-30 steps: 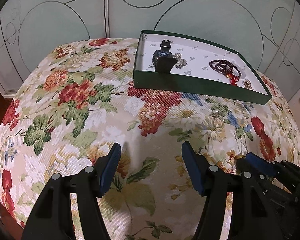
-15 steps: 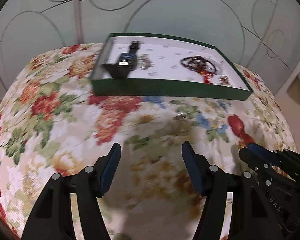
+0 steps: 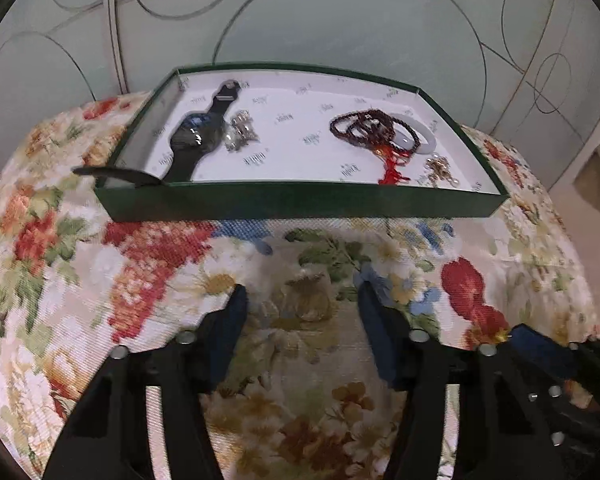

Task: Organize jewelry
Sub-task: 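Grasp the silver ring with the left tool while the right tool holds the gold charm, then carry both pieces over the box while the right tool opens to drop the gold charm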

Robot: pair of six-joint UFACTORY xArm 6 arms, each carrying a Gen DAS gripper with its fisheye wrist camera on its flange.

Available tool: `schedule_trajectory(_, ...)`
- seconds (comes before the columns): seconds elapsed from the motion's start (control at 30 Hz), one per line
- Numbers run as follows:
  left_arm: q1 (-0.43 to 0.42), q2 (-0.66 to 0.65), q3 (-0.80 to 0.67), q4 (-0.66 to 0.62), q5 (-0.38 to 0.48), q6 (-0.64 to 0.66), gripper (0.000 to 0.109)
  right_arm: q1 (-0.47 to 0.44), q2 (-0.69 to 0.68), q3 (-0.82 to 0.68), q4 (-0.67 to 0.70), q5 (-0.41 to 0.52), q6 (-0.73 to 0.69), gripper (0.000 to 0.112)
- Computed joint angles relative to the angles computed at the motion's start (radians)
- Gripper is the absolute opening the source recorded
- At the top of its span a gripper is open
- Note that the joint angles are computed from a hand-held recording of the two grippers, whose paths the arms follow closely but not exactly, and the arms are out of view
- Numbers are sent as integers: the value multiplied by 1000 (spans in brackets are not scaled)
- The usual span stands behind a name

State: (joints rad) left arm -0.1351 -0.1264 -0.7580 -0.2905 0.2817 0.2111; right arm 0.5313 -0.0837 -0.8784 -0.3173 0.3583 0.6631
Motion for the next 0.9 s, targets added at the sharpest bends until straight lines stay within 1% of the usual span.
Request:
schedule_trajectory(0.03,2,0,5,42,-11,-26,40,-1,0,1,11,-4,-7,20)
schedule_trajectory(0.07,5,-1,5,43,-11,-23,31,-2,0,2,27,-7,-19,20)
schedule_trajectory(0.1,8,-1,3,33,-9,-16,27,-2,1,3,41,-11,-28,20)
schedule_trajectory(0.13,11,0,1,26,-5,-13,19,-3,1,5,57,-14,-39,20)
schedule_trajectory(0.2,16,0,-3,-5,4,19,19,-3,3,6,77,-16,-52,20)
schedule_trajectory(0.27,18,-4,3,25,-3,1,19,-4,4,7,83,-18,-55,20)
schedule_trajectory(0.6,28,-42,15,56,-8,-21,19,-4,0,-1,83,-26,-58,20)
schedule_trajectory(0.9,37,-67,-38,38,19,8,19,-21,25,-76,62,-32,-51,20)
